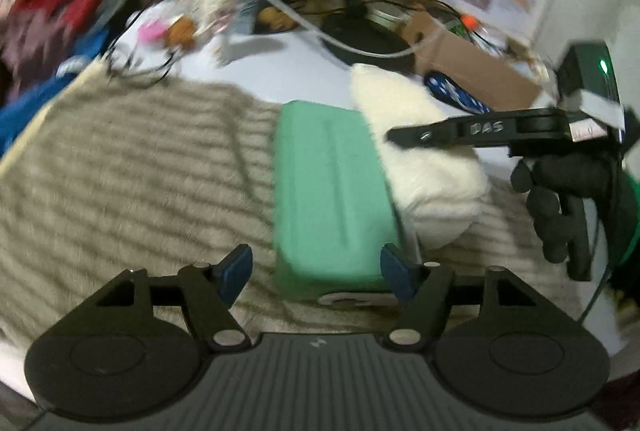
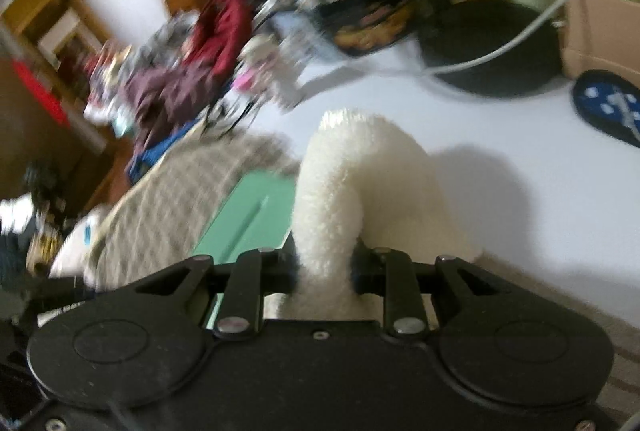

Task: Clean container
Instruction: 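Tilt the container with the left gripper while the right gripper wipes its face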

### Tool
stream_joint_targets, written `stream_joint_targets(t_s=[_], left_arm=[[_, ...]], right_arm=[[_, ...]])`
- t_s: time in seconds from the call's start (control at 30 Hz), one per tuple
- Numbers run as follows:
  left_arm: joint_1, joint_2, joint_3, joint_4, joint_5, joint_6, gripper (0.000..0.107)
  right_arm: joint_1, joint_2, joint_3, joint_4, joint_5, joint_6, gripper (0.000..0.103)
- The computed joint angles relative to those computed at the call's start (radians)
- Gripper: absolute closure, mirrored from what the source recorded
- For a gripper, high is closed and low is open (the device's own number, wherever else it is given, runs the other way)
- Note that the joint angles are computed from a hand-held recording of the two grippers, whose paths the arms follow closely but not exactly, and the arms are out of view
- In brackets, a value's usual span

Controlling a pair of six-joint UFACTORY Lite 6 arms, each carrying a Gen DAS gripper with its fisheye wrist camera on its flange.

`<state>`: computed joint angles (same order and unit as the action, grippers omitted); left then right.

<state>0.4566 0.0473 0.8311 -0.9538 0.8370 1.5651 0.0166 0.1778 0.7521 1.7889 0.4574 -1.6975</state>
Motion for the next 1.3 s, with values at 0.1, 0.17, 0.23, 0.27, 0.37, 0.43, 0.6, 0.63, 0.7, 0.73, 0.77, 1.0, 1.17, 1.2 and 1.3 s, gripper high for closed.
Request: stream_joint_targets(t_s=[0.1,0.17,0.23,0.27,0.37,0.43,0.6,0.63,0.7,0.73,0.77,1.0,1.17,1.2,1.3], left_arm=[[-0.091,-0.075,-0.075,-0.023,-0.109,0.020,0.030],[-0.173,-0.118,-0.129,-0.033,-0.211,0.028,0.030],[-0.246,-0.153,-0.172,-0.046,-0.303,0.030,0.028],[-0.280,-0.168,-0.190,-0.052,-0.347,0.028,0.025],[-0.364,-0.196,-0.231,-0.041,-0.462,0.008,0.023],[-0.412,-0.204,-0.248,-0.010,-0.524,-0.029,0.021],[-0.482,-0.158,-0.239,0.146,-0.605,-0.223,0.018],[-0.475,-0.147,-0.232,0.149,-0.596,-0.230,0.018],[-0.440,-0.131,-0.220,0.088,-0.556,-0.170,0.020],[-0.422,-0.122,-0.213,0.064,-0.537,-0.146,0.020],[-0.403,-0.112,-0.205,0.045,-0.514,-0.127,0.020],[-0.179,0.061,-0.045,0.004,-0.205,-0.138,0.021],[0.015,0.295,0.145,-0.020,0.095,-0.197,0.021],[0.036,0.336,0.177,-0.019,0.137,-0.225,0.021],[0.095,0.442,0.257,-0.022,0.245,-0.313,0.021]], right_arm=[[-0.016,-0.013,0.002,-0.165,0.046,0.094,0.081],[-0.038,-0.025,-0.002,-0.286,0.092,0.159,0.081],[-0.055,-0.046,-0.018,-0.364,0.131,0.194,0.081],[-0.066,-0.056,-0.032,-0.360,0.137,0.191,0.081],[-0.102,-0.084,-0.073,-0.349,0.156,0.183,0.081],[-0.134,-0.097,-0.096,-0.316,0.162,0.169,0.081],[-0.154,-0.111,-0.108,-0.277,0.155,0.144,0.081],[-0.151,-0.110,-0.103,-0.275,0.150,0.145,0.081],[-0.145,-0.108,-0.090,-0.272,0.144,0.150,0.081],[-0.145,-0.107,-0.085,-0.271,0.143,0.150,0.081],[-0.144,-0.107,-0.080,-0.271,0.141,0.150,0.081],[-0.148,-0.069,-0.024,-0.276,0.148,0.175,0.081],[-0.083,-0.005,0.068,-0.268,0.113,0.185,0.081],[-0.065,0.004,0.081,-0.270,0.103,0.184,0.081],[-0.020,0.026,0.116,-0.298,0.076,0.197,0.081]])
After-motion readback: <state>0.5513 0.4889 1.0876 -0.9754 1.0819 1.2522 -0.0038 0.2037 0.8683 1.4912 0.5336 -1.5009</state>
